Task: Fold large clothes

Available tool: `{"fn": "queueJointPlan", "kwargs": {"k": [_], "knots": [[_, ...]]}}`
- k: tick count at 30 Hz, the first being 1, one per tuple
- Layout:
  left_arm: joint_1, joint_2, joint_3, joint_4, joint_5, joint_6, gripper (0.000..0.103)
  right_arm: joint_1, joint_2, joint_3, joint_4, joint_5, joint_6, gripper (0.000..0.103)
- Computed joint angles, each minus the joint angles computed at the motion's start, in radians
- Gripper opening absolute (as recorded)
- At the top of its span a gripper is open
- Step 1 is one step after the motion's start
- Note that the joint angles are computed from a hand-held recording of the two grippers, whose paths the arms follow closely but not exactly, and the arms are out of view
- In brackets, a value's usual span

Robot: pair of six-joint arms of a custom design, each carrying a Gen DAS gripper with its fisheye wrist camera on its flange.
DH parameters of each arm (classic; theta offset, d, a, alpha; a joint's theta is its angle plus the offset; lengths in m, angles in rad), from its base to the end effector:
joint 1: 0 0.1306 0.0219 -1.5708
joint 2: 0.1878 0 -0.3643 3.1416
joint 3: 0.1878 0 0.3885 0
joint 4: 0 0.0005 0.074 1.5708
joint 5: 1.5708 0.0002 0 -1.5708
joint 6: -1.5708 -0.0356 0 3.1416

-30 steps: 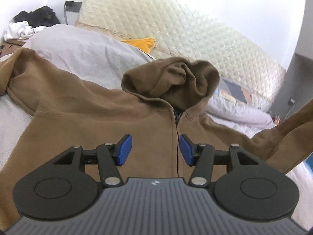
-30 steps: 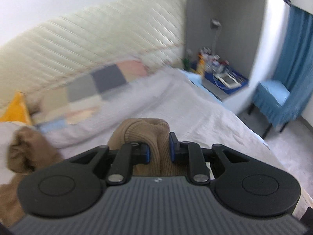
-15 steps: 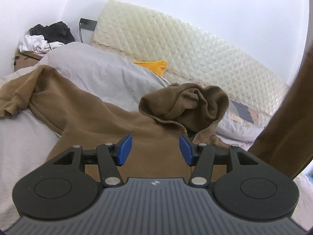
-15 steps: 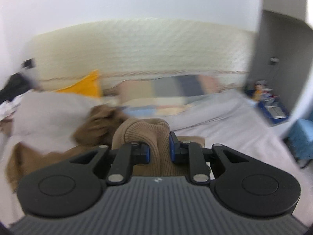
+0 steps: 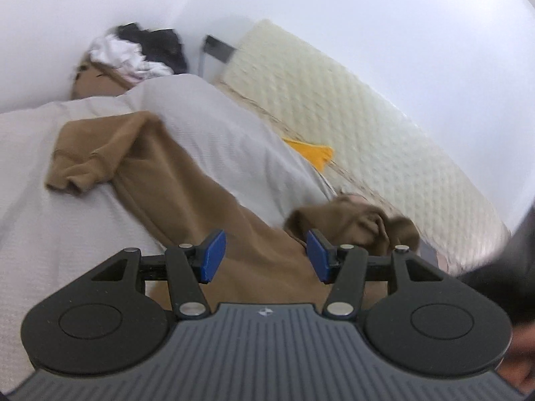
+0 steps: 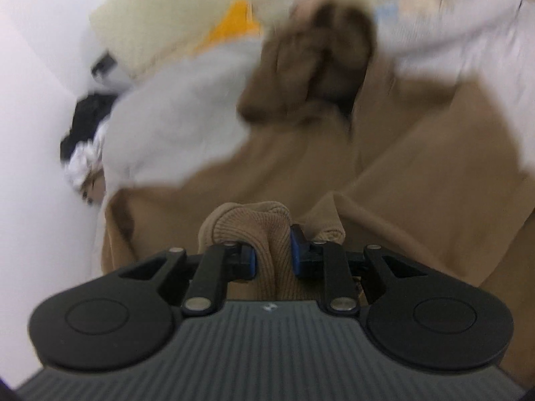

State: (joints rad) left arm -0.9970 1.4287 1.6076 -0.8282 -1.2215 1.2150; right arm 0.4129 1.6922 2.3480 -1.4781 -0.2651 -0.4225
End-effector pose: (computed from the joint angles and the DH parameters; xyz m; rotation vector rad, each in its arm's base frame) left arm 0.2933 -0.3931 0.5114 -0.7656 1.6119 -0.2190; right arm 0.4675 0.2144 0.6350 -0.1176 2.4727 0.6951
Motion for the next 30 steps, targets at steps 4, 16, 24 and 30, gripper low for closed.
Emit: {"fn": "queueJointPlan", "kwargs": {"k": [4, 16, 24, 30], "knots": [[0.002, -0.041, -0.048, -0.005, 0.012, 0.067, 0.060, 0.011, 0.013, -0.060, 0.003, -0.022, -0.031, 0.025], [0.016, -0.007, -0.028, 0.132, 0.069, -0.114, 0.060, -0.021, 0.012, 0.032, -0.142, -0.121, 0.089, 0.043], [0.030, -0.008, -0.043, 0.219, 0.180, -0.185, 0.060, -0.035, -0.044, -0.045, -0.121, -0.088, 0.328, 0.085], [0.037, 0.010, -0.039, 0.266, 0.251, -0.237, 0.060, -0.057, -0.185, -0.305, 0.049, -0.138, 0.392, 0.087]]}}
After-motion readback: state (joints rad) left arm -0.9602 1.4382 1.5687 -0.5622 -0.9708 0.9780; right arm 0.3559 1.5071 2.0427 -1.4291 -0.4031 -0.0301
